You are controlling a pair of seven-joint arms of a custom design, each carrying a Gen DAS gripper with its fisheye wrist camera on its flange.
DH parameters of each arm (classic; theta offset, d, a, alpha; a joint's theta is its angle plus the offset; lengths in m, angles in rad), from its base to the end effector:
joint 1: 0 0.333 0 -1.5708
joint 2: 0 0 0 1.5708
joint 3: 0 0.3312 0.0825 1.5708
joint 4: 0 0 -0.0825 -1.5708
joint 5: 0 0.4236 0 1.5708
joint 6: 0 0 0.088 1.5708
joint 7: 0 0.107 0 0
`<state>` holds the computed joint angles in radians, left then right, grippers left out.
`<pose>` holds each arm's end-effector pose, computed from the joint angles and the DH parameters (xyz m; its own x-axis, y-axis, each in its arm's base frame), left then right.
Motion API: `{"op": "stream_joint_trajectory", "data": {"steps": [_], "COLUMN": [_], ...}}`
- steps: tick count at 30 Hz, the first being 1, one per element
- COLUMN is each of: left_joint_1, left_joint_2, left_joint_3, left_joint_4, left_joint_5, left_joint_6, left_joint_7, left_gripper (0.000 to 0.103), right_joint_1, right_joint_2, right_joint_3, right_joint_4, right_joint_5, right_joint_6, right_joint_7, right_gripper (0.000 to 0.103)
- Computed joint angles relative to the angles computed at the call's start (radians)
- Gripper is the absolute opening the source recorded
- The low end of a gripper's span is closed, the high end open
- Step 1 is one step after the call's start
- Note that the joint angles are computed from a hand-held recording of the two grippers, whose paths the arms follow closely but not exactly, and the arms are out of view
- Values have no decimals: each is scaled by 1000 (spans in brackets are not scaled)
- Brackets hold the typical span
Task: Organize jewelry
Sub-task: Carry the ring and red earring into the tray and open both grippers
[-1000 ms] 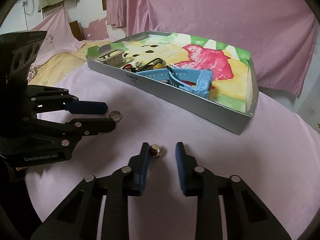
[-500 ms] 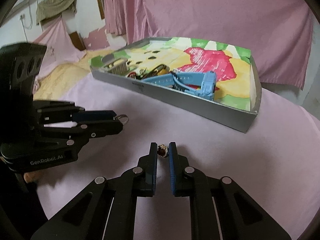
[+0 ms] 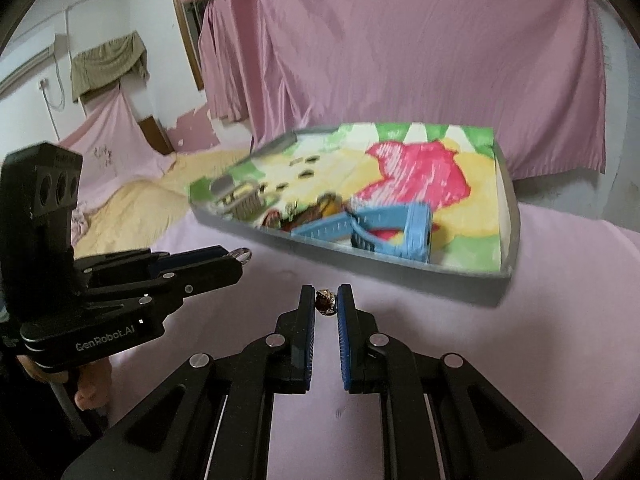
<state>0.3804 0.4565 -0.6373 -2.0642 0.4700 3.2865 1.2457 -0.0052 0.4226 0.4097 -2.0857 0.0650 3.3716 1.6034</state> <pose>0.6412 -0.1811 0.3406 -0.3377 -0.9195 0.2014 -0.6588 0.0781 -0.7483 0.6237 0.2368 0.3256 0.2864 -0.9308 -0.2272 -0.6601 -0.0198 -0.7509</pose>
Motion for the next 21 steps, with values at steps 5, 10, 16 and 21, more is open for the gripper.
{"op": "stream_joint_trajectory", "data": {"steps": [5, 10, 16, 21], "left_joint_1": [-84, -138, -220, -239], "left_joint_2": [-1, 47, 116, 155], "left_joint_3": [100, 161, 226, 227], "left_joint_4": [50, 147, 287, 349], "left_joint_5": [-18, -17, -48, -116], "left_joint_6": [40, 47, -47, -133], "left_joint_7": [-37, -92, -73, -17], "left_gripper": [17, 17, 17, 17], "right_joint_1": [50, 168, 360, 390], "right_joint_2": [18, 63, 138, 202], "right_joint_3": [-50, -166, -384, -434], "right_joint_4": [61, 173, 340, 450], "right_joint_5": [14, 76, 175, 177], "right_joint_6": [18, -23, -166, -282], "right_joint_7": [-4, -30, -64, -54], "right_gripper": [10, 10, 10, 10]}}
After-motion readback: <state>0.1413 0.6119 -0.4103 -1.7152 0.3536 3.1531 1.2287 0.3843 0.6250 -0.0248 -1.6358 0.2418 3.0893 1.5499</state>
